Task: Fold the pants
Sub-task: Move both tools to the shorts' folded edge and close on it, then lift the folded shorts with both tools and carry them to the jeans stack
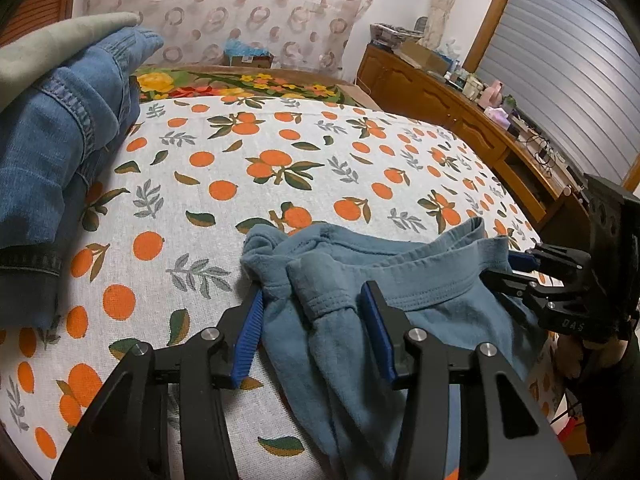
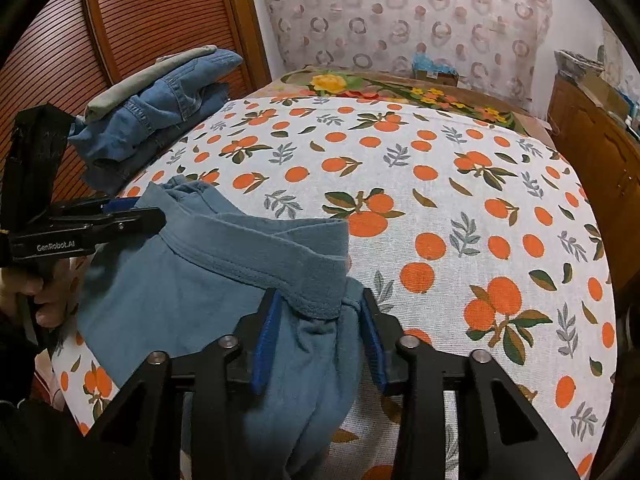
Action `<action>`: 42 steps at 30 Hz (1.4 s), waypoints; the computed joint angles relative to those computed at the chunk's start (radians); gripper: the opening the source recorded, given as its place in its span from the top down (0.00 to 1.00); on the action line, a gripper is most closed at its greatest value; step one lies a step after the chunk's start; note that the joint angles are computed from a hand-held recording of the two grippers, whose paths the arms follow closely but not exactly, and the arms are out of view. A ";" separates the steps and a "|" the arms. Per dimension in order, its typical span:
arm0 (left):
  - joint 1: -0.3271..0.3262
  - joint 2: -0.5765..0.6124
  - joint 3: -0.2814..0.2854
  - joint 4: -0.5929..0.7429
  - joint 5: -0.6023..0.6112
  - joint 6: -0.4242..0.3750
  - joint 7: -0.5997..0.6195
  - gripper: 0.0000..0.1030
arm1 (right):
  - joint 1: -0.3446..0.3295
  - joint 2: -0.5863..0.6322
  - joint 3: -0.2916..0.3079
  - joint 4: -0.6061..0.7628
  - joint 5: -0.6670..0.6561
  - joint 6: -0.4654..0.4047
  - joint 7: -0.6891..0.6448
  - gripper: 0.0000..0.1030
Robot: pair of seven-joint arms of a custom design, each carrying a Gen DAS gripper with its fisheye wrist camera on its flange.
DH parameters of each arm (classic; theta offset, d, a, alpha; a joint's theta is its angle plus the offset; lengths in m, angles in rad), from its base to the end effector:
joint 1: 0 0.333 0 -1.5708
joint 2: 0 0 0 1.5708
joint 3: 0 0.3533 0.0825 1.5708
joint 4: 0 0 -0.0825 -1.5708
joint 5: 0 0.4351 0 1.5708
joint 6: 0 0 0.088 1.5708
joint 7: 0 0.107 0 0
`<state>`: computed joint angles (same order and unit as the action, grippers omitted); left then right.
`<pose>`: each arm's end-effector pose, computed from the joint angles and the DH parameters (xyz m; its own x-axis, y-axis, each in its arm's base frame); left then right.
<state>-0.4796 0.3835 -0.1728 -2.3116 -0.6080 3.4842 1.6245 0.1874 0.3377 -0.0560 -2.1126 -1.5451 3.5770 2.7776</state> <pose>0.5107 -0.3022 0.2497 -0.1095 -0.9570 0.2688 -0.7808 -0.0845 -0.6191 0.5546 0.2007 0.3103 0.6192 -0.7817 -0.0745 -0.5825 -0.3936 -0.7112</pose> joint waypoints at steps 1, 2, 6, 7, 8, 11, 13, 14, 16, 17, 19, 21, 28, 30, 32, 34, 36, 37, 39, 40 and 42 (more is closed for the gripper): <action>0.010 0.001 -0.009 -0.001 0.008 0.004 -0.007 0.53 | 0.001 -0.001 0.000 -0.001 0.000 -0.002 -0.008 0.70; 0.018 0.002 -0.017 -0.001 0.017 0.006 -0.014 0.56 | 0.001 -0.001 0.001 -0.002 0.002 -0.001 -0.016 0.72; 0.027 -0.001 -0.028 -0.003 0.043 0.005 -0.029 0.72 | 0.004 0.005 -0.006 0.008 -0.020 0.017 0.000 0.77; 0.004 -0.002 -0.010 0.001 0.027 0.001 -0.017 0.74 | 0.005 0.006 -0.007 0.008 -0.021 0.020 0.000 0.79; -0.016 -0.005 0.005 0.002 0.012 -0.001 -0.004 0.78 | 0.006 0.005 -0.009 0.007 -0.022 0.023 -0.001 0.80; -0.066 -0.017 0.038 0.003 -0.038 0.005 0.036 0.80 | 0.002 0.004 -0.007 -0.004 0.007 0.030 -0.034 0.83; -0.068 -0.026 0.033 0.001 -0.052 0.014 0.051 0.80 | -0.005 0.001 -0.001 -0.013 0.030 0.035 -0.057 0.84; -0.071 -0.033 0.031 -0.002 -0.060 0.021 0.060 0.80 | -0.011 -0.003 0.003 -0.024 0.057 0.040 -0.082 0.85; -0.076 -0.044 0.028 -0.006 -0.080 0.032 0.082 0.81 | -0.024 -0.015 0.014 -0.050 0.112 0.052 -0.139 0.85; -0.078 -0.050 0.025 -0.008 -0.090 0.038 0.093 0.81 | -0.032 -0.021 0.020 -0.063 0.140 0.057 -0.170 0.86; -0.088 -0.060 0.024 -0.008 -0.119 0.048 0.124 0.81 | -0.046 -0.035 0.032 -0.088 0.187 0.066 -0.222 0.86; -0.099 -0.068 0.024 -0.003 -0.153 0.056 0.161 0.81 | -0.056 -0.048 0.044 -0.115 0.241 0.075 -0.280 0.86; -0.125 -0.082 0.008 0.031 -0.274 0.086 0.301 0.81 | -0.091 -0.090 0.068 -0.193 0.371 0.105 -0.414 0.86; -0.126 -0.086 -0.003 0.040 -0.303 0.097 0.339 0.81 | -0.098 -0.102 0.070 -0.209 0.392 0.114 -0.436 0.86; -0.122 -0.090 -0.016 0.047 -0.325 0.108 0.368 0.81 | -0.102 -0.119 0.070 -0.228 0.417 0.124 -0.463 0.86; -0.118 -0.093 -0.026 0.055 -0.347 0.117 0.397 0.81 | -0.102 -0.131 0.070 -0.241 0.446 0.132 -0.493 0.86; -0.113 -0.097 -0.038 0.060 -0.366 0.125 0.421 0.81 | -0.102 -0.144 0.070 -0.255 0.472 0.139 -0.522 0.86; -0.109 -0.098 -0.044 0.063 -0.372 0.128 0.430 0.81 | -0.101 -0.150 0.070 -0.261 0.486 0.143 -0.538 0.86; -0.106 -0.105 -0.052 0.068 -0.392 0.136 0.453 0.81 | -0.101 -0.161 0.071 -0.267 0.501 0.145 -0.555 0.86; -0.105 -0.111 -0.056 0.070 -0.403 0.141 0.466 0.81 | -0.100 -0.168 0.071 -0.269 0.508 0.148 -0.563 0.86; -0.100 -0.122 -0.064 0.074 -0.422 0.151 0.490 0.81 | -0.097 -0.178 0.072 -0.270 0.521 0.150 -0.577 0.86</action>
